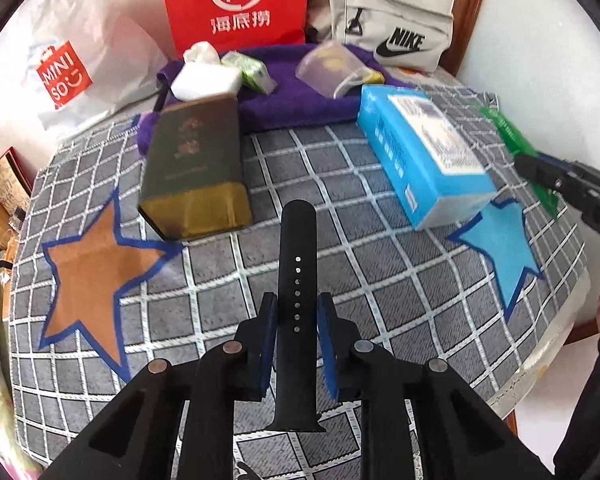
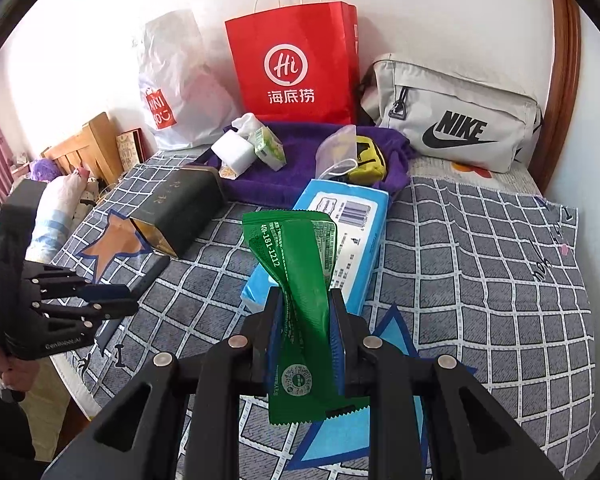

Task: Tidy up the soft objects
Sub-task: 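Carry the black strap and green packet over the purple towel with both tools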

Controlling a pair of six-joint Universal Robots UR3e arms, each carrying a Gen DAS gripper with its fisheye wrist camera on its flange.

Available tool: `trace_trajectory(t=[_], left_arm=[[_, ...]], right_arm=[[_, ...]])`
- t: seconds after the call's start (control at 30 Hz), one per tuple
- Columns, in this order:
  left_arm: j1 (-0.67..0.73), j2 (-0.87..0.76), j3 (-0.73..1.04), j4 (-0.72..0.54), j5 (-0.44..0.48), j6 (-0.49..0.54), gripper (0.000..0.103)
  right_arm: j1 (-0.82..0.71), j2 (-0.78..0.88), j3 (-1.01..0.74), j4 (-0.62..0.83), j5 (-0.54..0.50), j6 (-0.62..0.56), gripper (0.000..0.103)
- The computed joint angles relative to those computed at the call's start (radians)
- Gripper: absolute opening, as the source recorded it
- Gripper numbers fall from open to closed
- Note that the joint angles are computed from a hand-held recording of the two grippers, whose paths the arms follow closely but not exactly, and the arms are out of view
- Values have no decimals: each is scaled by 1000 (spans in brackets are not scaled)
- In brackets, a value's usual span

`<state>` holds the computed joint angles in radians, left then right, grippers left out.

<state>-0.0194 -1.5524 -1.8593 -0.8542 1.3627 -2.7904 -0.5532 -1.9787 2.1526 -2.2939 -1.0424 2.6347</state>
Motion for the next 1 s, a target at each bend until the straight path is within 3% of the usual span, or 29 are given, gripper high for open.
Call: trace_trajectory(t=[0.33,1.0], left_arm=[[49,-10,168,-79,-19,-19,20],[33,-386,710,-183,19,-127,20]], right_arm=[[50,121,-119,-50,-20,56,22],[172,512,-505,-133,-89,188,22]])
